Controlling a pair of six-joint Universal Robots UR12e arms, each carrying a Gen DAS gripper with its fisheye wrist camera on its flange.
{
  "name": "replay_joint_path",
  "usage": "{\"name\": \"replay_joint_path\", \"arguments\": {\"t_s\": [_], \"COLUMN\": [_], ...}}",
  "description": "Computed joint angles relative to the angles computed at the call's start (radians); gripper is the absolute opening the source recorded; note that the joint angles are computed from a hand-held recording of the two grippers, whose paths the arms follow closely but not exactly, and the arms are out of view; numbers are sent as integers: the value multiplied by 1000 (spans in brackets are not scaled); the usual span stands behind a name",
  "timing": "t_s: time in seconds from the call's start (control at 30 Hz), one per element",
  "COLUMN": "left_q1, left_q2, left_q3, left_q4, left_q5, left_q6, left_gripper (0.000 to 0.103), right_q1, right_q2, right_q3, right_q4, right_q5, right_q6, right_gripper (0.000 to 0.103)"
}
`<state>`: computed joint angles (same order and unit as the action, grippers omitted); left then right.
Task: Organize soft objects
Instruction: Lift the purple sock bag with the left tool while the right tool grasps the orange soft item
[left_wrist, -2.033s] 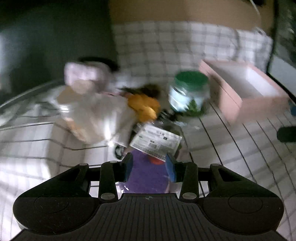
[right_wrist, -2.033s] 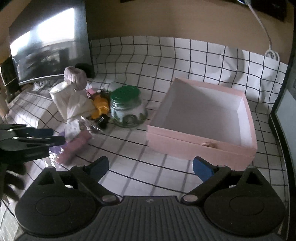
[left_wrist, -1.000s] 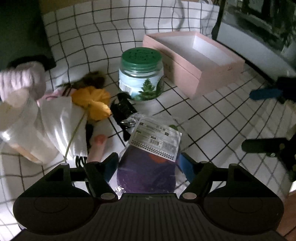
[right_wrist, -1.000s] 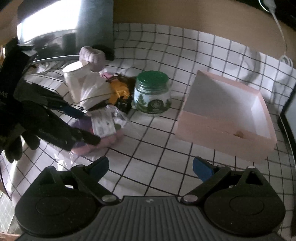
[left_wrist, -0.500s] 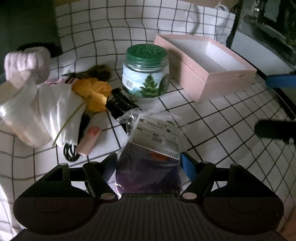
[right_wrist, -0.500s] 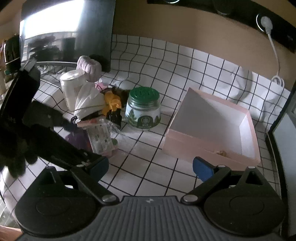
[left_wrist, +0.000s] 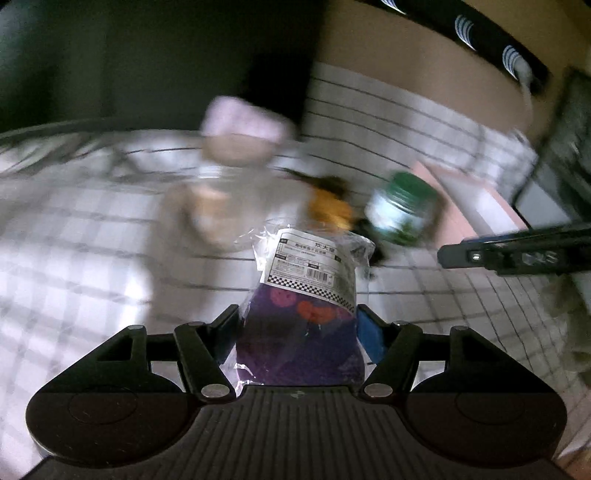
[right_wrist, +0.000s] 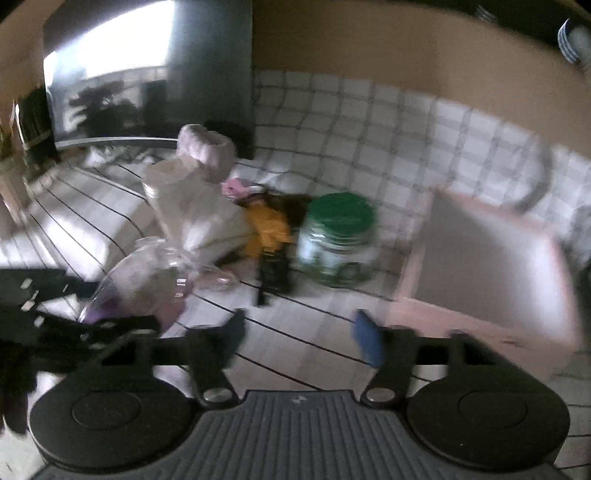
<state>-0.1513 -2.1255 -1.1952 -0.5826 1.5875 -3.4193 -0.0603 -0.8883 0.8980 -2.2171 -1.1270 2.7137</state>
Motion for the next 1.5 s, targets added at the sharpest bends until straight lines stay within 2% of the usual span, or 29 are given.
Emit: {"name": "replay_joint_path", "arguments": {"t_s": [0.03,0.13,0.23,0.33,0.4,0.5,0.53,0.57,0.63,0.7,0.87,0.93,1.0,1.1,1.17,1.5], "left_q1": [9,25,39,52,57,67,72,75,83,87,96,95,94,93,92,78], "left_q2": [19,56,88,111,119,126,130,130,121,110,77,65,56,50,50,69], "left_q3": [-22,-62,-103,-136,-145,-161,-167,-170,-165,-155,-118,-104,-93,-86,-86,-94], "left_q4": [6,18,52,69,55,47,49,52,62,74,85,86,80,68,59,22], "left_q5": [17,82,115,117,113,95,87,79,59,45,-5,-18,-32,-45,-42,31], "left_q6": [-26,-79,-122,-155,-165,-173,-175,-177,-175,-167,-168,-163,-156,-155,-159,-157], "left_gripper": [72,72,72,72,72,72,72,72,72,72,72,72,72,72,72,72], "right_q1": [5,26,48,72,80,94,96,95,89,83,65,62,61,56,59,89], "right_q2": [18,92,157,235,283,334,337,333,322,285,164,110,81,43,44,125], "right_q3": [-35,-159,-242,-356,-432,-525,-529,-519,-506,-449,-264,-178,-123,-49,-37,-149], "right_q4": [44,142,131,159,206,296,304,302,332,339,339,289,231,104,29,37], "right_q5": [20,85,117,78,83,45,39,48,79,86,37,1,-12,-22,-32,-8], "right_q6": [21,120,267,414,475,488,492,480,429,372,208,124,64,28,31,12], "right_gripper": [37,36,36,27,27,27,20,10,8,6,5,5,7,25,40,41]}}
